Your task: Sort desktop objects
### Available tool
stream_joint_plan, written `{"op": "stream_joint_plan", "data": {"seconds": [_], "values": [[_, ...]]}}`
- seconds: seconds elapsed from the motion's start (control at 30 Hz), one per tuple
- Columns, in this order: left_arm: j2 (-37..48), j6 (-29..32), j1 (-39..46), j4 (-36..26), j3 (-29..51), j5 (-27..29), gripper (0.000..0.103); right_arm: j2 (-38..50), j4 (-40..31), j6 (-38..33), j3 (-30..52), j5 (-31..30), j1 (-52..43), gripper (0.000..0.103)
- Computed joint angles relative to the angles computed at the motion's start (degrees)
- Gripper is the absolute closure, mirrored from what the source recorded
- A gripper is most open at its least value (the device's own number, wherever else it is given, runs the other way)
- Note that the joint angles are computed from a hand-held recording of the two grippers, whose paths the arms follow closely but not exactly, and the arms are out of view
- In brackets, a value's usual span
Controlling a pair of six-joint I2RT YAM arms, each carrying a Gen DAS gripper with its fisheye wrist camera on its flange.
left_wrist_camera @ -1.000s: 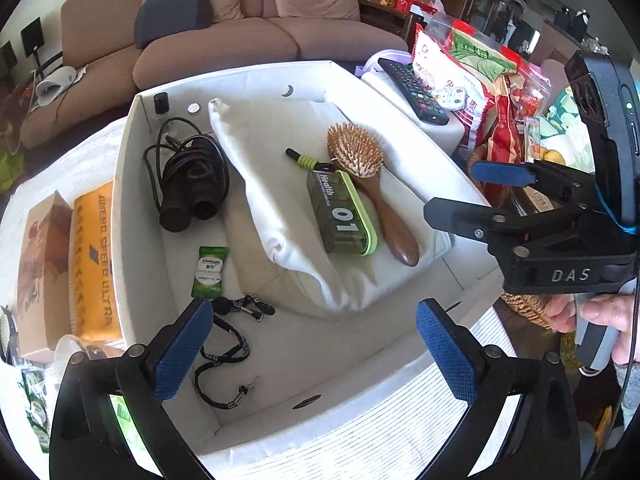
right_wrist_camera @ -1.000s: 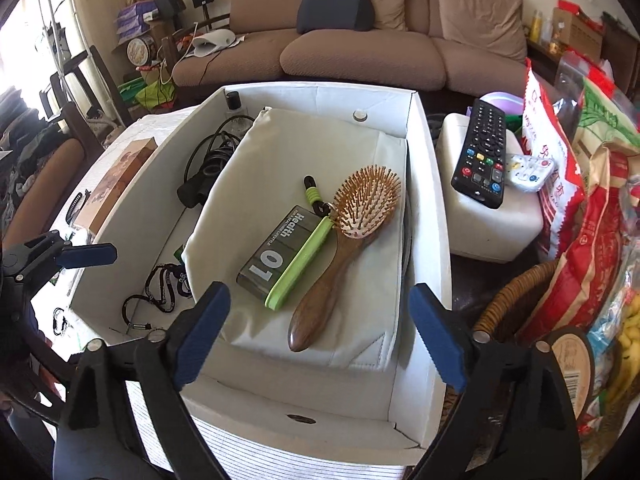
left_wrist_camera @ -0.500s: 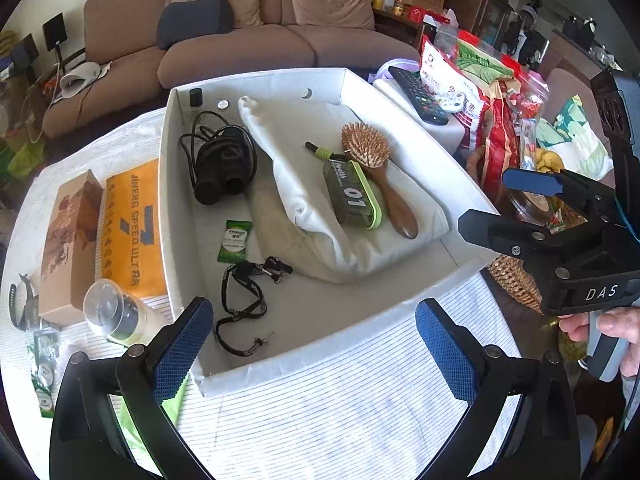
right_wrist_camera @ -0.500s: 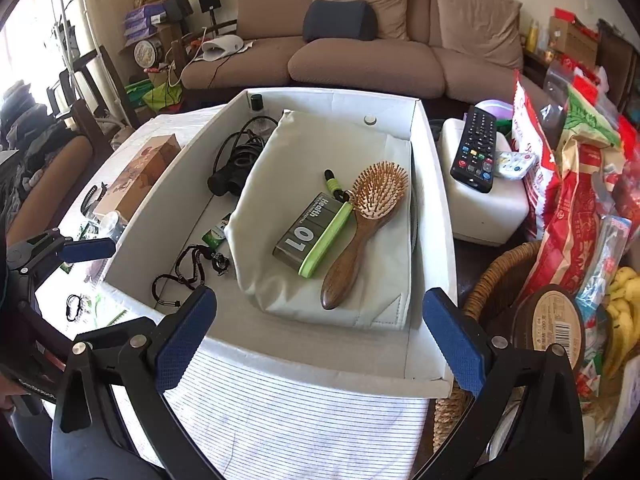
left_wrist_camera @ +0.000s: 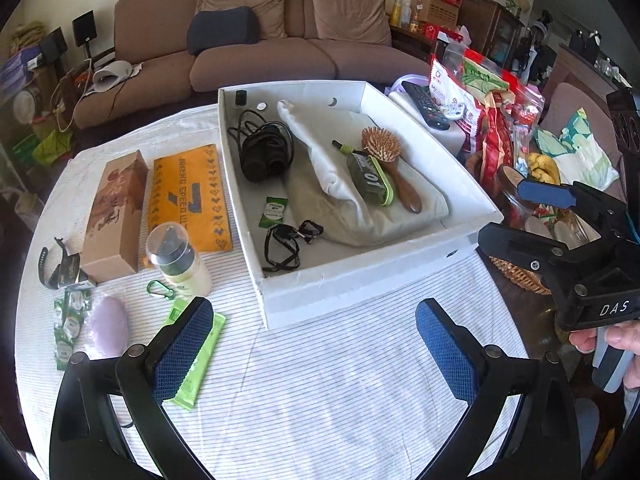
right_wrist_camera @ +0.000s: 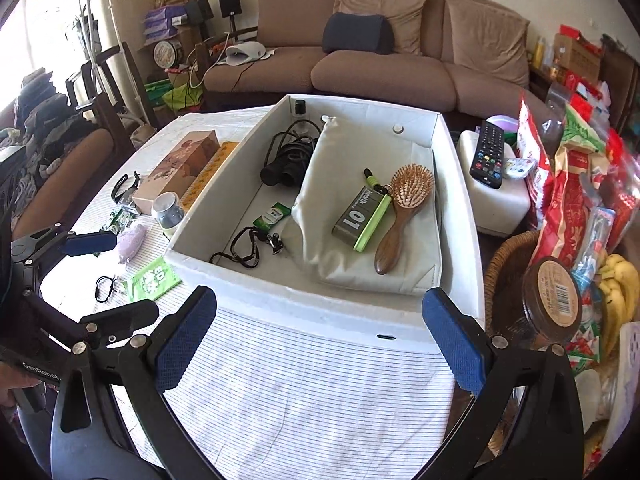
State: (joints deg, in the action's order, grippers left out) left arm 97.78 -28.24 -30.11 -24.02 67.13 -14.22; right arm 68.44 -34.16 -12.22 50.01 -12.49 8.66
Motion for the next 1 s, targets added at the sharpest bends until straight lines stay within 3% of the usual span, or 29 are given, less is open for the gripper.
{"op": "stream_joint_plan", "data": {"seconds": [0.4,0.53,0.67,0.83,1.0], "values": [[-26.4,0.0,5.7,4.4,-28.8,-0.4,0.0,-12.1,1.2,14.4,-8.9,6.9,20.4,0.0],[-36.0,3.9,14.8,4.4,-37.5,2.2,0.0,-11.7,4.4,19.9,-10.5,14.0,31.9,0.0],[-43.0,11.0,30.1,6.6,-44.6,8.0,0.0,-8.5,8.6,24.6,-11.3,21.8,43.2,0.0],[-37.6,21.0,52.6,15.9,-48.7,20.8,0.0,-1.6,17.1,29.4,-11.4,24.2,51.8,0.0],[-23.7,29.0,64.6,27.0,-47.9,28.2,0.0,10.1,24.4,31.2,-6.8,21.0,53.8,0.0]]}}
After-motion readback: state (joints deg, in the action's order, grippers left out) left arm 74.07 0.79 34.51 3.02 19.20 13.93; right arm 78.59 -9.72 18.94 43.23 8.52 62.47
